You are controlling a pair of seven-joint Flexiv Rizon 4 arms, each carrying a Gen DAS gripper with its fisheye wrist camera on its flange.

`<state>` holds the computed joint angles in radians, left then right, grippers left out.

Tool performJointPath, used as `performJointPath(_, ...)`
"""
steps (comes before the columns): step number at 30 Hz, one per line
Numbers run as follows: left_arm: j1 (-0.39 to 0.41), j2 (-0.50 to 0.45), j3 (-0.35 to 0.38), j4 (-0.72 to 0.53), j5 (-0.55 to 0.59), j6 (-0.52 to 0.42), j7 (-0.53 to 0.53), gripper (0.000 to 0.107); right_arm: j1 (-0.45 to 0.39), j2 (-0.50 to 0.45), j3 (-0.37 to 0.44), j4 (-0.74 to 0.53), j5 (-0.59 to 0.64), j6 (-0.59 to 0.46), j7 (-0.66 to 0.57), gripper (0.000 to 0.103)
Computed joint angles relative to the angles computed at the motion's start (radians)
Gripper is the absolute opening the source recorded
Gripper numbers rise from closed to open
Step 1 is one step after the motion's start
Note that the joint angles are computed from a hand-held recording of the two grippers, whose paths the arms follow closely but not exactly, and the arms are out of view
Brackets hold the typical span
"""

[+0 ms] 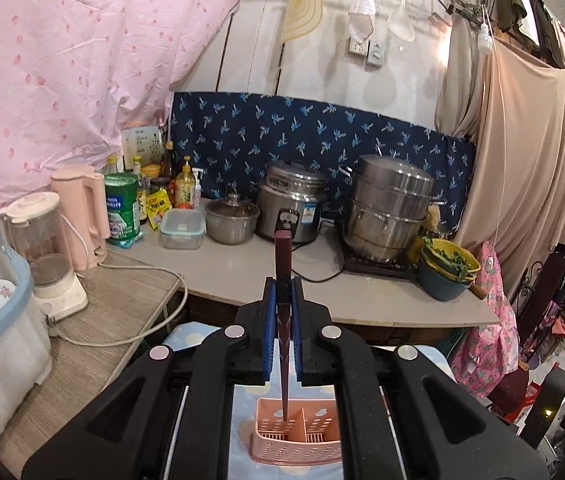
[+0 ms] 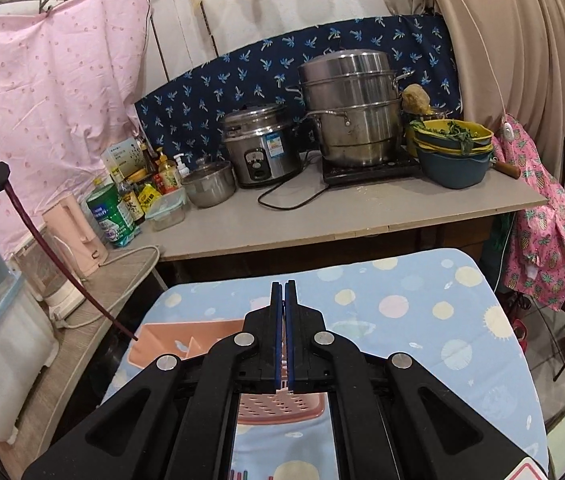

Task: Organize utensils
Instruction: 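Drop the chopstick into the pink holder with left tool while right tool drops the spoon in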

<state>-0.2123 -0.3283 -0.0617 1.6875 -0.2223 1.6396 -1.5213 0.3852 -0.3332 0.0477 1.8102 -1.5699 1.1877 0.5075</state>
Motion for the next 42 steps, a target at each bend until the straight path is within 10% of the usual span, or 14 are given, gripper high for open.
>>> performJointPath(14,-0.003,-0.068,0.026,-0.012,0.034,-0.060,-0.027,0.009,0.027,-0.058,-0.035,-0.015,0.064,0.013,-0.047,0.010)
performJointPath(17,-0.028,-0.064,0.063,-0.008,0.051,-0.068,-0.051,0.026,0.028,-0.041,-0.029,-0.001,0.043,0.004,-0.024,0.020)
performJointPath(24,-0.084,-0.002,0.145,0.071,0.128,-0.055,-0.112,0.043,0.030,0.029,0.015,0.067,0.000,-0.047,0.029,0.032)
performJointPath(42,-0.058,0.243,0.157,0.414,0.374,-0.064,-0.284,0.043,0.097,0.218,0.175,0.346,0.049,-0.196,0.137,0.038)
